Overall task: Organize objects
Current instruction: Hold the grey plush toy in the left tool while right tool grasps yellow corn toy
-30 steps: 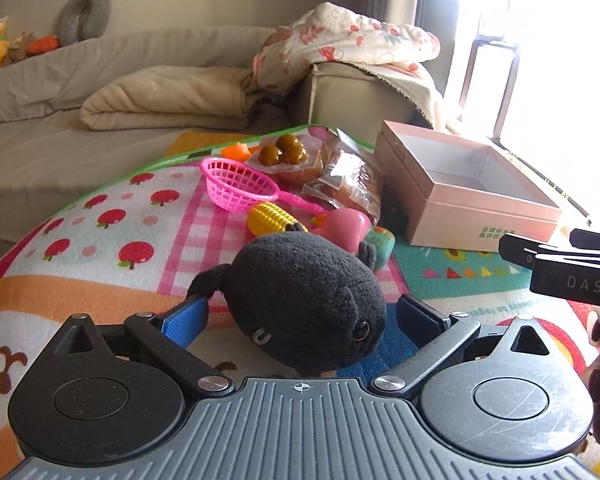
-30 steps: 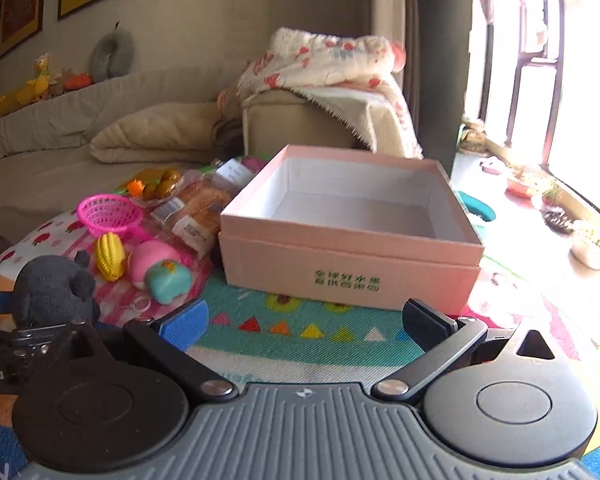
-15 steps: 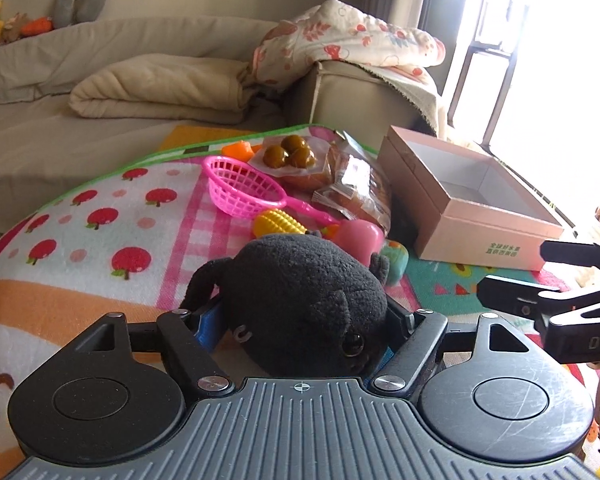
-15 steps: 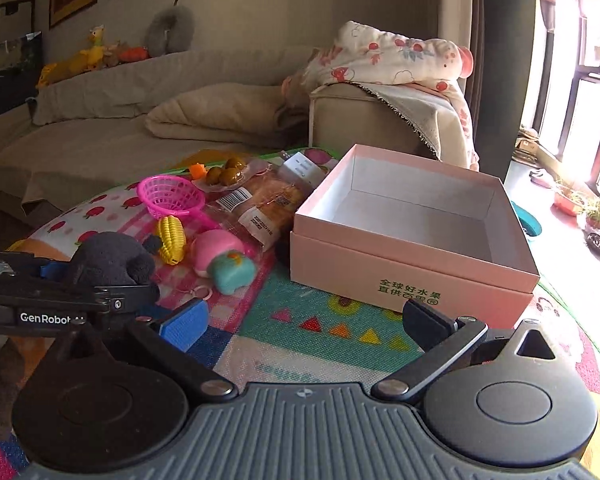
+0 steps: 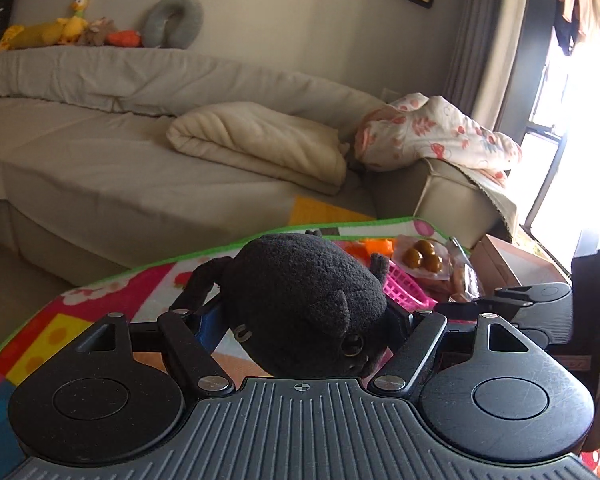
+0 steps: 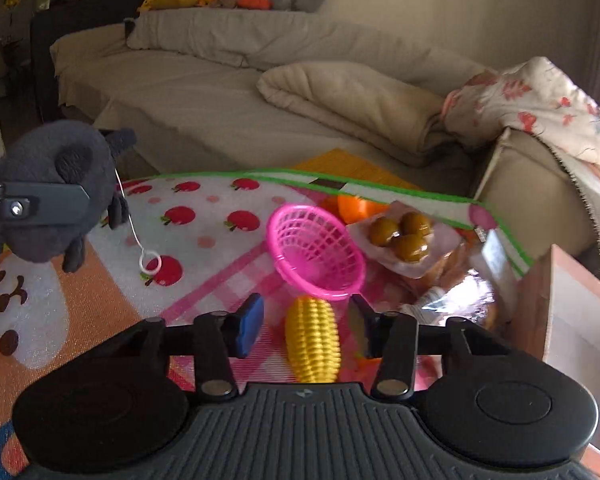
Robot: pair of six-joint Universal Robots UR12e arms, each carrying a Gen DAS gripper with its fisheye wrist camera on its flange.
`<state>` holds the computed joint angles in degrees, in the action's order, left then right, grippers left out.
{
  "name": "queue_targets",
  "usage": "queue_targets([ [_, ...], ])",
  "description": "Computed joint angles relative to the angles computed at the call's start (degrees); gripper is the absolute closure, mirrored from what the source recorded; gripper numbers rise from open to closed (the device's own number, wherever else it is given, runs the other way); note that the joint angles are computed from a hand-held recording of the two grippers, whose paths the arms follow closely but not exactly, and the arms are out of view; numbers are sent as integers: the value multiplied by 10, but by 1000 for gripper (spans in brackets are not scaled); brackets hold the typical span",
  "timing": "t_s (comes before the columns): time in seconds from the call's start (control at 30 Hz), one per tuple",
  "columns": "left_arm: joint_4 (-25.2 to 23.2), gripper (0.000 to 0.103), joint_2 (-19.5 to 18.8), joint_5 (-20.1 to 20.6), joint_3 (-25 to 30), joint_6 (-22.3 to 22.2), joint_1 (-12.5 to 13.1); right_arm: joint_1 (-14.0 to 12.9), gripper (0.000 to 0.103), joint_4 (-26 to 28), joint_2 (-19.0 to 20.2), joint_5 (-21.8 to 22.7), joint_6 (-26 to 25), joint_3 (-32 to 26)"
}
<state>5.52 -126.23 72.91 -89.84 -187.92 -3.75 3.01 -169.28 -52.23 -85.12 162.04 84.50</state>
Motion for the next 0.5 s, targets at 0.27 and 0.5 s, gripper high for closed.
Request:
queue_targets([
  [0.27,-68,23,11,-94,1,72,-4,-16,73,-18,-48,19,25,67],
  [0.5,-162,23,8,-189,40,150,-43,-66,73,-104,-146,23,43,204],
])
